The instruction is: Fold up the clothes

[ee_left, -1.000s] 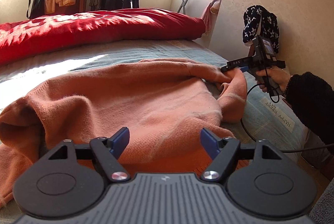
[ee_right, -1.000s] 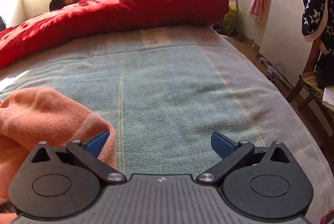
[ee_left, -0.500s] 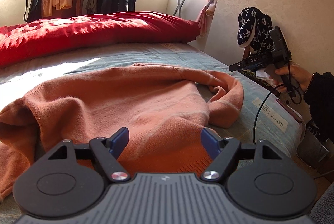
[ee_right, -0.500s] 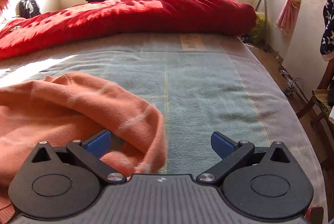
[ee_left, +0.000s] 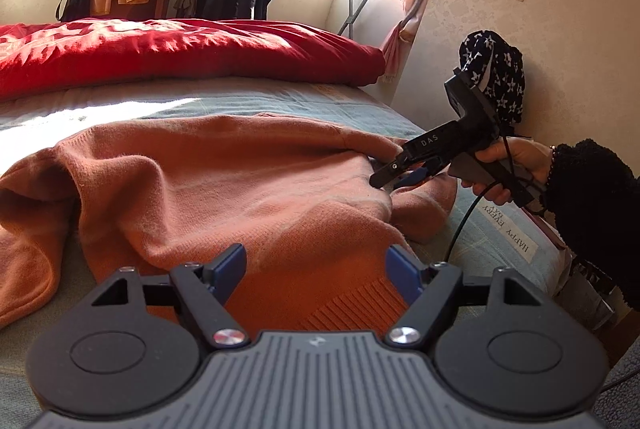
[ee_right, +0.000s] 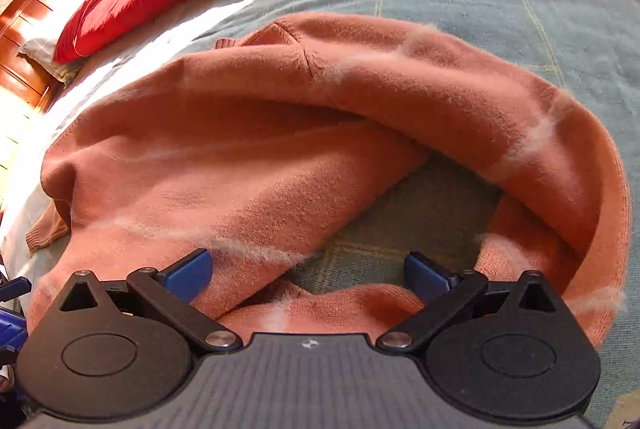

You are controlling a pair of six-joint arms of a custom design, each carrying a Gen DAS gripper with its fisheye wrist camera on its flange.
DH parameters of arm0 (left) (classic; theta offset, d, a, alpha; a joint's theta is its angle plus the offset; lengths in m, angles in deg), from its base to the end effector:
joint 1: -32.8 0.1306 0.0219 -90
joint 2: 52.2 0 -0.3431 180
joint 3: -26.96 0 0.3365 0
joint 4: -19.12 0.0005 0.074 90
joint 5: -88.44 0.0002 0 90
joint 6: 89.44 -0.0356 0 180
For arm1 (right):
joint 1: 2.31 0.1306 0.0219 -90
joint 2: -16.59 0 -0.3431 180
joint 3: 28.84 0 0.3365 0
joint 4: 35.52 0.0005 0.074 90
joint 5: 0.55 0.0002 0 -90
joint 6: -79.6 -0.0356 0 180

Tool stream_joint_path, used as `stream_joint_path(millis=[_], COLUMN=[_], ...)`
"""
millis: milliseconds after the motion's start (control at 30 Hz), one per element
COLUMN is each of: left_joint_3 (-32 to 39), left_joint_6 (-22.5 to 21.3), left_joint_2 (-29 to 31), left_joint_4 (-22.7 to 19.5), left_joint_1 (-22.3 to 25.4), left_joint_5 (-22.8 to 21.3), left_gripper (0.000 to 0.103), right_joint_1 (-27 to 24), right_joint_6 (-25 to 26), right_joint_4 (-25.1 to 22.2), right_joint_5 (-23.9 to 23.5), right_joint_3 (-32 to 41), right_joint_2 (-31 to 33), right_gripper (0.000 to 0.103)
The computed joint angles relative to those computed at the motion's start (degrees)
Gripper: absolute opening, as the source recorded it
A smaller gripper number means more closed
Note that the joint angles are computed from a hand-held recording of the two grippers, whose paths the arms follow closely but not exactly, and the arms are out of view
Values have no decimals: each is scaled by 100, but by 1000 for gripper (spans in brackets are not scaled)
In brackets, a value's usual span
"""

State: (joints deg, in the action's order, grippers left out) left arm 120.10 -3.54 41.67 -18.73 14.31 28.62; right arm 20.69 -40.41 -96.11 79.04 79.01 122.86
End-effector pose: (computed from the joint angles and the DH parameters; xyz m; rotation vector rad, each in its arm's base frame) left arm 0.4336 -0.1644 0.4031 0.7158 2.1157 -0.7261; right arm 0.4675 0.2049 0.3757 0.0964 2.6831 0.5509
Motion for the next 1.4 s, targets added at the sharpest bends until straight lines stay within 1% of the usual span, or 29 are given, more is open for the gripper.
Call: stream_joint_path(millis=[67, 133, 233, 300, 367, 400, 467, 567, 667, 733, 833, 900, 967, 1033, 1100, 1200, 1300, 1333, 1367, 1400], left_joint_3=[-37, -77, -102, -121, -152, -163, -174, -173, -168, -205, -238, -249, -261, -272, -268, -274, -326, -344, -350, -345], left_joint_6=[-30, -46, -34, -40, -62, -81, -127, -148, -156, -99, -13, 2, -12, -28, -70, -58, 36, 41, 27, -1], left_joint_2=[-23, -44, -52, -66, -99, -119, -159, -206, -246, -270, -269, -265, -271, -277, -267, -245, -267, -285, -301, -311], left_joint_4=[-33, -34, -27, -19, -1, 4, 9, 36, 78, 160, 228, 236, 234, 231, 203, 201, 265, 271, 254, 230], left_joint_1=[28, 45, 33, 12, -18, -39, -73, -107, -139, -152, -152, -139, -116, -92, -54, -18, -12, -16, -24, -38], left_joint_5=[1, 0, 2, 9, 47, 41, 43, 33, 19, 45, 81, 90, 106, 123, 140, 117, 169, 205, 244, 266], left_gripper=[77, 77, 77, 77, 77, 77, 77, 77, 79, 81, 81, 81, 81, 81, 81, 81, 81, 81, 81, 81], right_joint_1=[-7, 43, 161, 251, 406, 474, 554, 663, 716, 644, 482, 509, 551, 635, 746, 919, 1108, 1142, 1156, 1140], right_joint_6=[-79, -118, -201, -228, -235, -312, -552, -868, -920, -798, -519, -351, -219, -123, -170, -200, -339, -302, -149, 25], right_joint_4=[-85, -373, -970, -1488, -1945, -1985, -1833, -1465, -1319, -1204, -1070, -1284, -1609, -1746, -2048, -2606, -3290, -3327, -3224, -3090], right_joint_5=[-14, 103, 311, 476, 825, 985, 1144, 1521, 2180, 2555, 2907, 3329, 3701, 4022, 4368, 4868, 5450, 5535, 5489, 5321], right_joint_3=[-307, -462, -640, -739, -879, -1022, -1364, -1601, -1344, -981, -506, -156, 63, -15, -56, -145, -265, -378, -537, -663], right_joint_2=[-271, -519, -839, -992, -1127, -1264, -1640, -2048, -1962, -1627, -961, -437, -56, -13, -106, -308, -489, -629, -847, -1056], right_gripper=[103, 103, 103, 103, 103, 103, 103, 103, 103, 103, 103, 103, 103, 103, 103, 103, 103, 103, 103, 103])
